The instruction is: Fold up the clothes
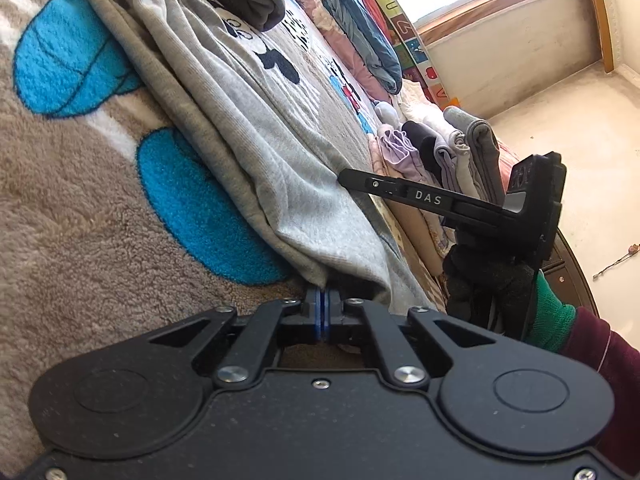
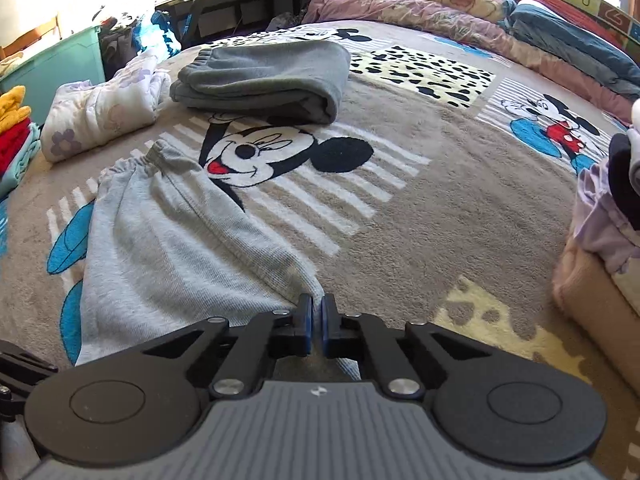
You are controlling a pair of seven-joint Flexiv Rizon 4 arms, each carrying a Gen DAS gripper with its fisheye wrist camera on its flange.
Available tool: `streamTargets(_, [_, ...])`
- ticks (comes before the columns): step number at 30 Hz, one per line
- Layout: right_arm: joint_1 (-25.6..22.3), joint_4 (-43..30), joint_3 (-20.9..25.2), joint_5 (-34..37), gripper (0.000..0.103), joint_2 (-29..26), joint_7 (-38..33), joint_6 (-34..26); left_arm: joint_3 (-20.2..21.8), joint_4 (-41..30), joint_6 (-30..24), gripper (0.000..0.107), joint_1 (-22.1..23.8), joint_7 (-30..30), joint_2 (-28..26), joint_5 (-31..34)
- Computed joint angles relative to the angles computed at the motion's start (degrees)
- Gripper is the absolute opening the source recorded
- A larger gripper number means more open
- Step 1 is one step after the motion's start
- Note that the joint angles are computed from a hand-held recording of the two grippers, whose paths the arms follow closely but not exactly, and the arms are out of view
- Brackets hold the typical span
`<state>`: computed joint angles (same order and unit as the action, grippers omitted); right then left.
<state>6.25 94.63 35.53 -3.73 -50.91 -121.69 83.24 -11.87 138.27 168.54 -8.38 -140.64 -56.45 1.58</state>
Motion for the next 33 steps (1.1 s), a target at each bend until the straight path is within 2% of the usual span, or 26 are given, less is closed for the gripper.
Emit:
streamTargets(1, [1.4,0.3,-1.9,-0.9,0.006,0.2,1.8,1.7,0.0,0.5,0.4,0.000,-0.2,-0.1,0.2,-0.3])
streamTargets(2, [1.5,-0.1,-2.0,-0.1,0.006,0.2,1.5,1.0,0.0,0.5,0.2,0.000,-0.3,-0.1,0.2,-0.6])
streamTargets(4, [1.1,-0.6,-1.5,-0.4,0.006,-0.3,1.8,-0.7,-0.1,0.1,-1.0,0.000,0.0,-0.2,-0.2,-0.3])
streamTargets(7, [0.2,0.1,-0.2,0.5,0.013,-0.5,1.1,0.1,-0.5,-0.8,-2.1,0.003,2.1,-1.6,-1.2,2.5])
streamTargets(9, [0.0,0.7,-0.2,1.2,0.031,-0.1,2.0,1.4,-0.3,-0.3,-0.5,0.007,2.4,-1.9,-1.1,3.3])
streamTargets(10, [-0.3,1.5,0.0,1.3,0.033,0.3,1.9,3.0,-0.2,0.3,0.3,0.012,2.4,-2.0,-0.9,3.0])
streamTargets(13, [-2.8,5.7,2.3,-0.2,0.033,2.0,0.6,8.1,0.5,2.7,3.7,0.016,2.8,-3.0,-0.5,1.5])
streamTargets(14, [-5.1,7.4,4.7,-1.1,0.033,2.5,-0.3,8.8,1.0,3.9,4.6,0.016,2.7,-3.0,0.1,0.3])
streamTargets(18, [-10.8,16.1,9.4,-4.5,0.033,4.9,-2.3,12.8,3.9,8.1,9.0,0.016,1.7,-2.1,2.5,-5.1])
streamTargets(20, [-12.9,20.7,10.8,-5.7,0.033,5.7,-2.7,16.3,5.4,8.3,10.4,0.016,4.0,-2.1,2.4,-3.7])
streamTargets(23, [-17.1,25.5,14.1,-7.3,0.033,4.8,-1.6,20.1,5.9,7.5,8.4,0.016,7.0,-1.7,3.1,-3.5])
streamTargets(26, [-18.3,28.3,14.6,-7.7,0.034,3.7,0.8,25.2,6.0,7.6,7.0,0.016,8.6,-2.0,2.8,-4.5])
streamTargets(30, [-20.4,28.7,15.6,-9.7,0.040,0.2,5.2,27.6,6.3,6.6,4.9,0.016,9.9,-1.8,2.9,-4.2])
streamTargets(33, [-20.1,29.2,14.7,-11.5,0.040,-0.9,7.2,29.2,6.5,6.2,4.1,0.016,10.6,-1.4,3.8,-3.9])
